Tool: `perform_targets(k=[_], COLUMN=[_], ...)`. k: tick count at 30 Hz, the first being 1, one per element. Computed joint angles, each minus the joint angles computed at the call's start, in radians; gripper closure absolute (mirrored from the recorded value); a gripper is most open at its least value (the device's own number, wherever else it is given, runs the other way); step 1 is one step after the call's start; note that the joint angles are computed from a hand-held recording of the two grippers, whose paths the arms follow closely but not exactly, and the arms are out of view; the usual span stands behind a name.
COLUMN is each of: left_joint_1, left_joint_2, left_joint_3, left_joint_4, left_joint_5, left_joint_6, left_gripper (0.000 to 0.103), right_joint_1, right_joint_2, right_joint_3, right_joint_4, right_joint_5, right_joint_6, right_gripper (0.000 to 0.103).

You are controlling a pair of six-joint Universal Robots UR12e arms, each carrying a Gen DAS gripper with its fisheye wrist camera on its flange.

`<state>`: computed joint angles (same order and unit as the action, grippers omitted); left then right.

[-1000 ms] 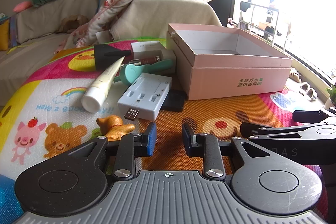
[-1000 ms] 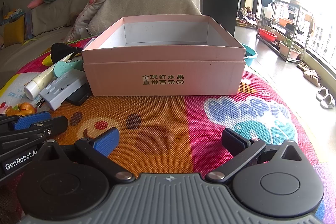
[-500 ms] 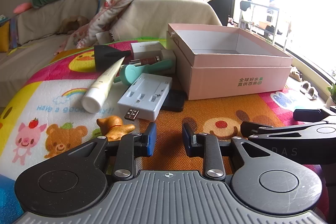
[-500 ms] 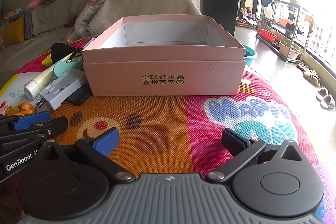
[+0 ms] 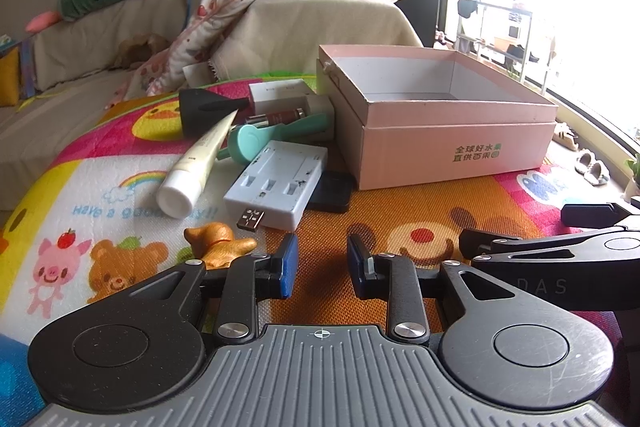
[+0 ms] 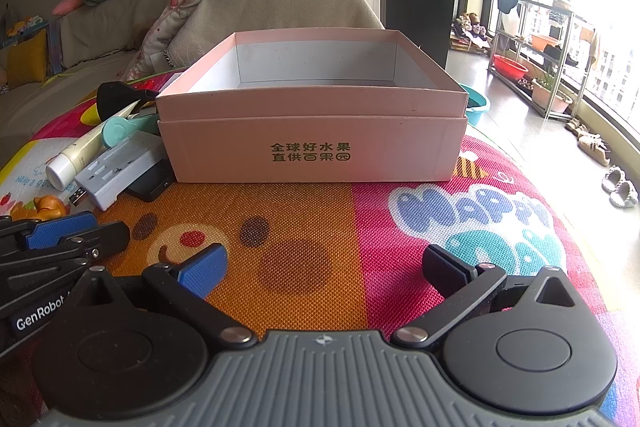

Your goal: Organize rigid objects

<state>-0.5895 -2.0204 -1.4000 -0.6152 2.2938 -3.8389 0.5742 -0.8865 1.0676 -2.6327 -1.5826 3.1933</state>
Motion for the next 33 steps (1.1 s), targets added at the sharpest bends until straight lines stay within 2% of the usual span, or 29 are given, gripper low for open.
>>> perform_targets(k=[19, 22, 24, 26, 28, 29, 33], left_joint_1=[0.003, 0.002, -0.006, -0.019, -0.025, -0.021, 0.007], left_joint_2=[0.005, 0.024, 0.042, 0.056, 0.071, 0.083, 0.12], left_joint_3=[-0.009, -0.039, -0.078, -0.104, -0.119, -0.126, -0.139], left_joint_4=[0.019, 0.071, 0.156, 0.208, 0.196, 0.172, 0.071], left_joint_5=[-0.015, -0.042, -0.042, -0.002, 0.036, 0.031, -0.018], left_joint_6=[0.0, 0.05, 0.114, 0.194, 0.231, 0.225, 0.098], left_gripper=[0.073, 0.073, 0.073, 0.072, 0.072, 0.072, 0.073], right_joint_1=[-0.001, -0.006, -0.013, -0.02, -0.021, -0.021, -0.019], right_joint_2=[0.0, -0.003, -0.006, -0.008, -0.013, -0.013, -0.013], right_joint_3=[-0.001, 0.001, -0.015, -0.027, -0.02, -0.021, -0.028], right_joint_4=[0.002, 0.011, 0.065, 0.109, 0.109, 0.113, 0.131], right_joint_5=[0.003, 0.024, 0.057, 0.086, 0.095, 0.093, 0.087], right_joint_6=[0.003, -0.007, -0.047, -0.07, -0.087, -0.09, -0.089], right_gripper=[0.0, 0.0, 0.0, 0.0, 0.0, 0.0, 0.0])
